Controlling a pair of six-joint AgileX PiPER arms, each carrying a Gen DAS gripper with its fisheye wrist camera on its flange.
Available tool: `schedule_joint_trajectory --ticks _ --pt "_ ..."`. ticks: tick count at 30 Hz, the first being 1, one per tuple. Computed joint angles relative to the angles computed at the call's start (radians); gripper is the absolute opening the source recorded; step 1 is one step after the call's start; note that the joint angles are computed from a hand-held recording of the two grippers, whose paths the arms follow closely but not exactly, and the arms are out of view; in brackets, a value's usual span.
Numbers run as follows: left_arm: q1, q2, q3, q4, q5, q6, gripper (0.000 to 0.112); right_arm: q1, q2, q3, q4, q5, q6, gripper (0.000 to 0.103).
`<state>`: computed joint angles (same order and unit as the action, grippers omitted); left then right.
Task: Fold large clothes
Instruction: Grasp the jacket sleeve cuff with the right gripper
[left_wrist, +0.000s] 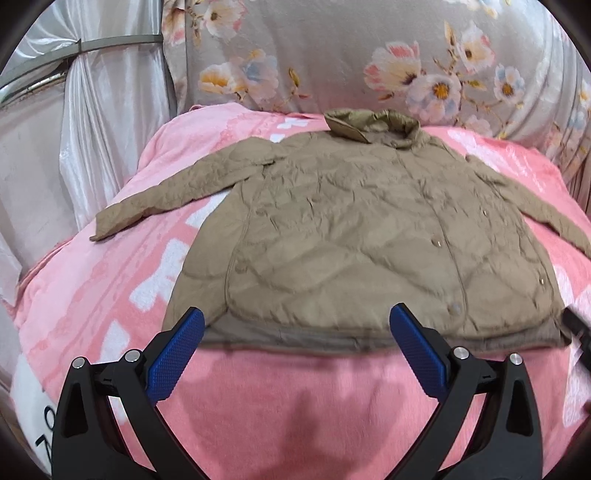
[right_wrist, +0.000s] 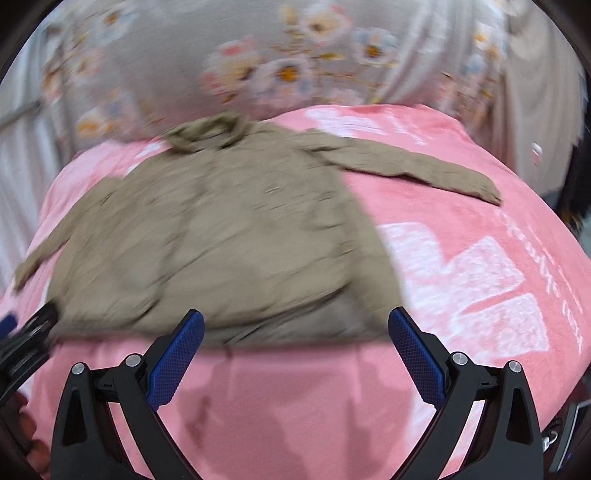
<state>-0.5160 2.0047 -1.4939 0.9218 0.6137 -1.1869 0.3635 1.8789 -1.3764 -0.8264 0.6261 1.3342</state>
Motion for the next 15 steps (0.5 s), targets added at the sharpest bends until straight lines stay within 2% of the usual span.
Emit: schedule_joint_trajectory --ticks 4,7,9,11,15 --pt "0.044 0.063 -0.106 -0.085 0.011 0.107 0.098 -0.222 0.021 -0.062 0.14 -0.081 -0.14 0.098" --pt "0.072 0.138 -0.24 -0.169 0.063 0.213 0.098 -0.392 0.119 -0.208 0.365 -0.115 -0.353 0.098" --pt "0.085 0.203 -0.357 -0.224 0.126 0.275 0.098 -0.462 0.208 -0.34 0.49 -0.08 -0.455 0.098" --pt "0.103 0.254 -0.447 -0.269 0.147 0.328 0.098 -0.543 0.319 -0.495 0.595 -0.035 -0.516 0.098" --pt "0.127 0.362 -0.643 -0.323 0.199 0.422 0.098 -0.644 0.529 -0.814 0.716 0.1 -0.517 0.098"
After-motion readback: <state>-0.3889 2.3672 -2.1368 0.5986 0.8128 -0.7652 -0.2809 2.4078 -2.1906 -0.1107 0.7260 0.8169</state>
